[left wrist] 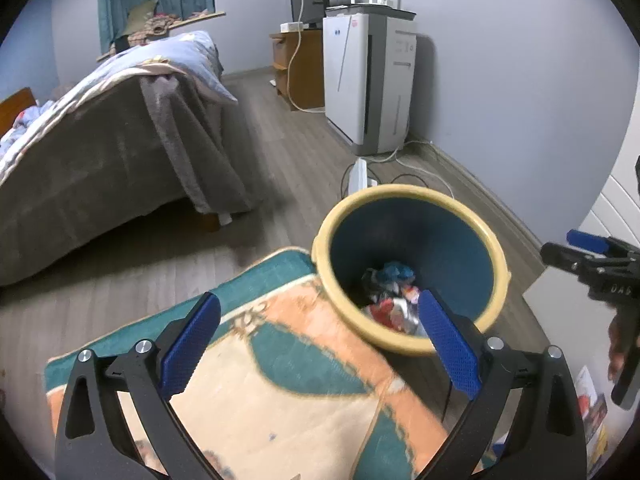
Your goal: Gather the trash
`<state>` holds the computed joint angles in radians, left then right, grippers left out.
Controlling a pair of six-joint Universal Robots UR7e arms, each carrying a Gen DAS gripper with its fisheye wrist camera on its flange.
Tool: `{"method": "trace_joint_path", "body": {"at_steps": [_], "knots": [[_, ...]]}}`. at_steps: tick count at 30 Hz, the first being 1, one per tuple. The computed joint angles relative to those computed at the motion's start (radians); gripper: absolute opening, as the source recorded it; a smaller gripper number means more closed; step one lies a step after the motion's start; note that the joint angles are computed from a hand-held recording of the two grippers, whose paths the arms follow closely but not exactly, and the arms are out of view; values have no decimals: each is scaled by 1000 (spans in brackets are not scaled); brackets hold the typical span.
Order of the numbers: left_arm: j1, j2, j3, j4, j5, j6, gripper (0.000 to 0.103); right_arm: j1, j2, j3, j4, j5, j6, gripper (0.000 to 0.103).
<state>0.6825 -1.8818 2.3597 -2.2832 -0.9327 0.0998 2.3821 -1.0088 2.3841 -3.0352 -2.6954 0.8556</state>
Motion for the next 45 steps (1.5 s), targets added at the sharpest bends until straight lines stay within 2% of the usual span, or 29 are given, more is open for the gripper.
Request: {"method": "trace_joint_path", "body": {"at_steps": [2,4,7,11,13,16,20,32,45], "knots": [[-2,-31,-6,50,8,-20,98,26,-6,-18,125,-19,90,97],[-3,-55,-9,98,20,-61,98,45,5,-35,192,-14,150,97],[-6,-89,-8,163,39,-108,98,57,40,-69,236,3,171,97],[-20,-134,14,184,62,-116,98,79,83,-121,383,-34,233,97],[-29,-157,36,156,76,-104,98,88,107,-128,385,-43,253,97],[-25,-155,37,159,82,-106,98,91,132,-134,355,-43,230,97],[-22,-158,34,165,95,-120,98,102,141,-152,421,-80,272,97],[-41,-178,46,192,115,-115,98,106,159,-173,430,-85,264,97],[-42,-174,41,204,101,-129,98,104,159,-175,430,-80,264,97]]}}
